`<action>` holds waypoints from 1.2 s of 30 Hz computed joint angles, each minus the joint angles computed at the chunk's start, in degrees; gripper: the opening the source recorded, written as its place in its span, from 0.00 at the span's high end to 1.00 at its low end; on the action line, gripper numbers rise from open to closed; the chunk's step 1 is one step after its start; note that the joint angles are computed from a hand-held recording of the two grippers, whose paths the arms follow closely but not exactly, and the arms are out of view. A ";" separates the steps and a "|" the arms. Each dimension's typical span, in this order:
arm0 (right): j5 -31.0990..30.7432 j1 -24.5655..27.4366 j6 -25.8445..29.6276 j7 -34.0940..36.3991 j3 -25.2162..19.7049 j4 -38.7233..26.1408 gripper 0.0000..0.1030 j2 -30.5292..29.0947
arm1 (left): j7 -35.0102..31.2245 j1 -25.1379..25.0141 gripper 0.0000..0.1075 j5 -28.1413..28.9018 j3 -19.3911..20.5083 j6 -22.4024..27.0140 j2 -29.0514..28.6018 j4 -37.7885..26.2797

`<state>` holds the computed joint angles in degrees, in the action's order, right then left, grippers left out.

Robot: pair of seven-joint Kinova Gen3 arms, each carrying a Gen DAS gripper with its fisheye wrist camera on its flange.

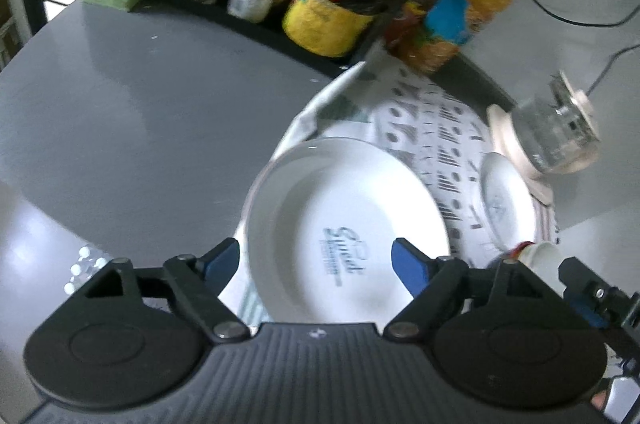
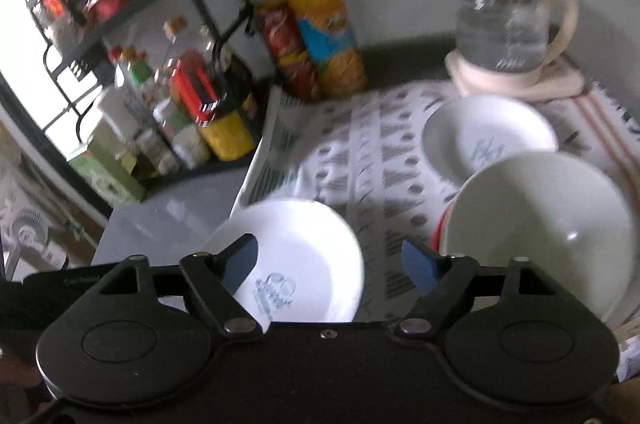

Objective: Organize plates and bowls
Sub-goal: 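Open both grippers and move them toward the 'BAKERY' plate, then close both grippers on the 'BAKERY' plate's rim and lift it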

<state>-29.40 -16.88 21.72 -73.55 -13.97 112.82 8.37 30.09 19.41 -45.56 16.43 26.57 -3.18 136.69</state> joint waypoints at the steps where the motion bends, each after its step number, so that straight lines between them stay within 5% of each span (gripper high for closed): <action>1: 0.19 0.16 -0.21 -0.34 0.39 0.02 0.21 -0.44 | -0.73 -0.02 0.23 -0.04 -0.13 -0.38 0.22 -0.43; 11: -2.22 4.71 2.65 -0.54 4.06 -1.91 0.16 -0.91 | -9.01 0.31 0.18 2.39 -3.63 -4.83 4.15 -4.89; 19: -3.09 10.02 4.59 1.27 5.16 -5.35 0.13 1.96 | -15.15 4.89 0.16 5.56 -7.78 -2.97 9.70 -12.36; 26: -3.50 15.32 10.96 3.15 5.75 -13.82 0.13 8.50 | -25.44 5.26 0.16 14.49 -10.19 -0.65 15.11 -20.50; 36: 0.70 18.49 19.11 4.03 5.08 -27.58 0.13 18.68 | -31.52 9.38 0.17 20.82 -15.91 1.03 23.35 -30.94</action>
